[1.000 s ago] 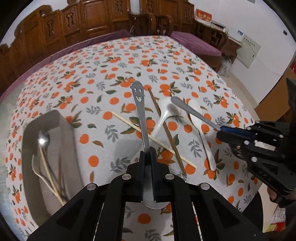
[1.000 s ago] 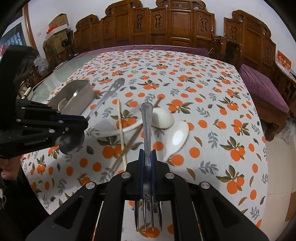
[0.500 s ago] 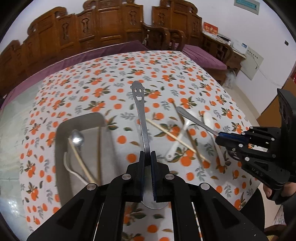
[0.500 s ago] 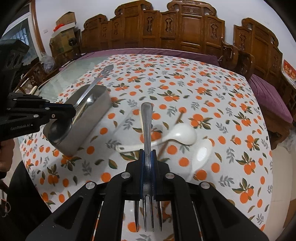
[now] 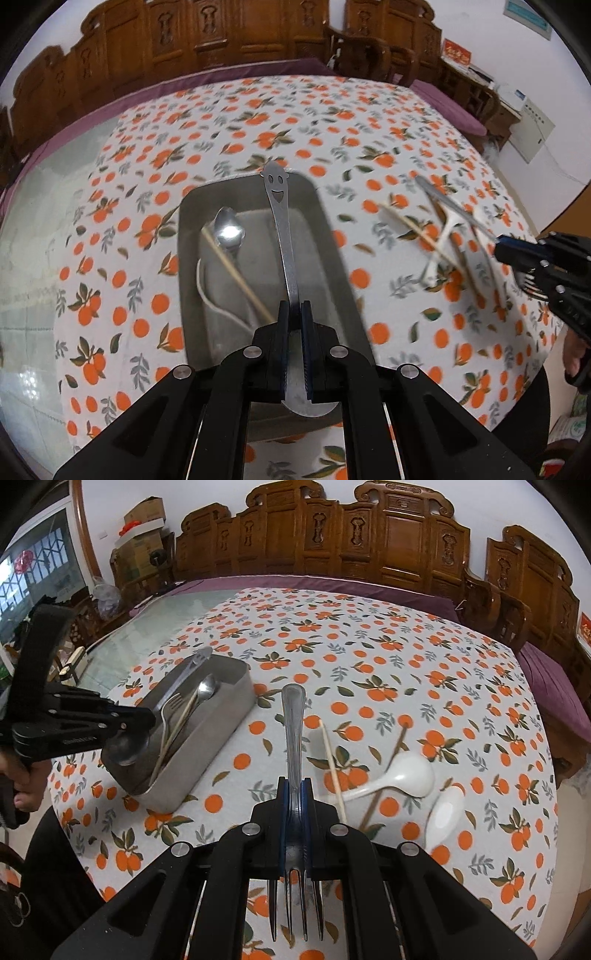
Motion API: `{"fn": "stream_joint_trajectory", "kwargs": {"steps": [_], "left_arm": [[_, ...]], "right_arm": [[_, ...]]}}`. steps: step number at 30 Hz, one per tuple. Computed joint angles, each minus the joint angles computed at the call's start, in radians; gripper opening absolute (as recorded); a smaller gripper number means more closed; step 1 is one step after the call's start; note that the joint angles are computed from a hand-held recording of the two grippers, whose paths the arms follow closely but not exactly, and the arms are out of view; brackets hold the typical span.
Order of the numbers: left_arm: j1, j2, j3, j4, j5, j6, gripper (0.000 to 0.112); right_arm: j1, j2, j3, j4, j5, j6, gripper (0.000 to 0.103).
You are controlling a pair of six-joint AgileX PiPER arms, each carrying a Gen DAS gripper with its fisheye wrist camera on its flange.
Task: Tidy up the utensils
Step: 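Lower the smiley spoon into the tray and open the left gripper while the right carries the fork, then lower the metal fork into the tray and open the right gripper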
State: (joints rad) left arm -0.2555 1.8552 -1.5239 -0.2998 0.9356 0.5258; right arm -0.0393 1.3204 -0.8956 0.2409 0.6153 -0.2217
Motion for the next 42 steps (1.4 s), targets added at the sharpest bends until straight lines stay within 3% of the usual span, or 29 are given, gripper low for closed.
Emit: {"fn": "stream_joint_trajectory", "kwargs": {"steps": [14,19,28,38,40,42], "left_arm": [[0.021,0.119,-0.042,0.027,-0.001,-0.031,0.006],[0.035,0.107,-0.045,0.007,0.002,-0.020,0.006],[0.115,-0.016,-0.001,-0.094,-0.003,0.056,0.026],[0.240,-0.107,0.017,-0.180,0.017,0.157,0.032],[0.262,-0.117,0.021,-0.193,0.019,0.176,0.042],[0.287,-0.131,0.031,-0.206,0.014,0.203,0.045]], "right_arm": [[0.101,0.079,-0.079,-0.039,-0.001,0.086,0.008],[0.142,0.099,-0.112,-0.048,0.004,0.113,0.008],[0.234,0.156,-0.188,-0.072,0.006,0.194,0.008],[0.321,0.276,-0.295,-0.097,-0.003,0.316,0.008],[0.331,0.310,-0.322,-0.085,-0.005,0.334,0.008],[0.344,0.346,-0.351,-0.092,-0.004,0.366,0.008]]}}
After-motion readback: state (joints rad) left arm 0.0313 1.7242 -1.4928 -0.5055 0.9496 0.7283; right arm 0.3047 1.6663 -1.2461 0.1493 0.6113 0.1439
